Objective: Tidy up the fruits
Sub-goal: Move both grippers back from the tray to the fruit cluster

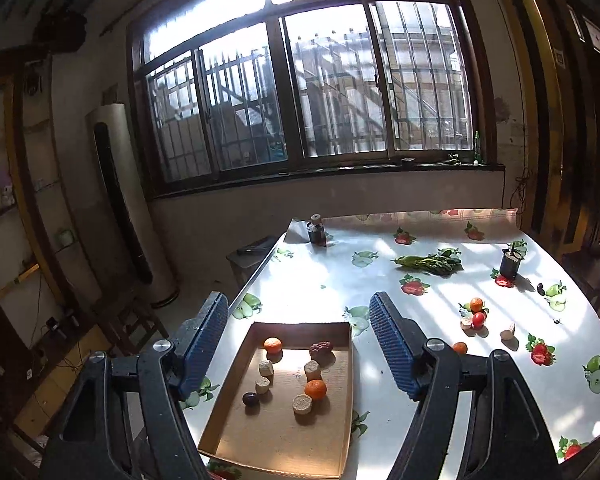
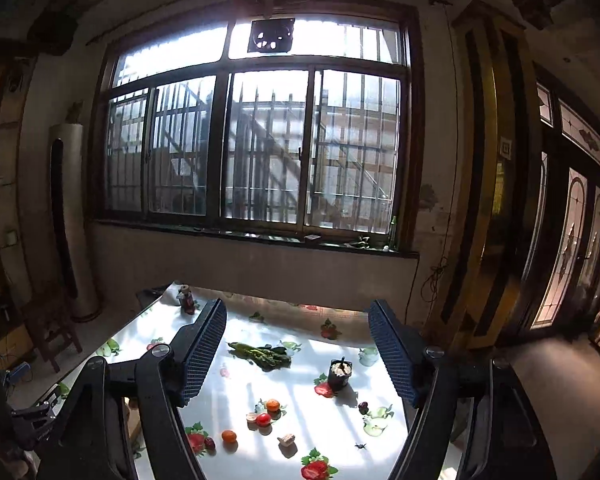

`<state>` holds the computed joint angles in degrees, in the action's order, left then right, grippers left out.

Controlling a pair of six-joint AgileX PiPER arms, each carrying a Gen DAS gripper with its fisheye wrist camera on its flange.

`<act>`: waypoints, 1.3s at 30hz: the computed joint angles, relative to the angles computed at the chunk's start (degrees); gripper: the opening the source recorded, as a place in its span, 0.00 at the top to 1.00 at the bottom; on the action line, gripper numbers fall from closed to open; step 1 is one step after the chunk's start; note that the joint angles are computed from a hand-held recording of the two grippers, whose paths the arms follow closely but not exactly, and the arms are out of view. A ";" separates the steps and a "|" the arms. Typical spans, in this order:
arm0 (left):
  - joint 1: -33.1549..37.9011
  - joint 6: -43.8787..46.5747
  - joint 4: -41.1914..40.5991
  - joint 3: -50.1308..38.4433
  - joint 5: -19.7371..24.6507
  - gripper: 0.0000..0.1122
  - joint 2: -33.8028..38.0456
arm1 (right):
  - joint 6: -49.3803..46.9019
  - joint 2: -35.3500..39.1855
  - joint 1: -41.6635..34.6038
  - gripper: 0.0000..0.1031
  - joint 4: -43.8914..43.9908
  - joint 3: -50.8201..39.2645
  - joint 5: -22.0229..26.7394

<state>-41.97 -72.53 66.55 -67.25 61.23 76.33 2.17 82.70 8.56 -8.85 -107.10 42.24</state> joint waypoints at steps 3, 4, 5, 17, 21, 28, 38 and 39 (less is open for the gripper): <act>-1.12 -0.03 1.81 -3.66 1.26 0.23 2.12 | 2.75 5.19 -0.51 0.15 -8.27 -13.94 6.73; -0.92 -0.28 1.91 -3.93 0.77 0.23 2.97 | 2.94 5.63 -1.20 0.10 -8.58 -14.70 7.11; -0.25 -0.23 1.08 -3.89 -0.67 0.23 3.75 | 1.89 5.35 -2.32 0.09 -6.59 -13.26 6.58; 13.85 17.27 -28.51 -8.34 -26.80 0.23 24.09 | -26.02 14.69 -9.20 0.12 26.53 25.53 -12.71; 15.78 27.31 -39.63 -15.94 -29.73 0.24 33.61 | -28.23 27.96 -9.86 0.39 34.23 20.34 -10.16; 16.79 47.89 -58.22 -36.58 -25.40 0.41 51.35 | -20.47 43.89 -8.27 0.44 35.40 8.28 -8.39; 17.50 55.66 -65.16 -56.15 -18.31 0.42 65.95 | -18.74 53.28 -8.33 0.44 37.88 -0.89 -5.46; 17.54 56.80 -66.29 -56.71 -18.39 0.42 66.41 | -19.23 53.19 -8.25 0.44 38.18 -0.40 -6.10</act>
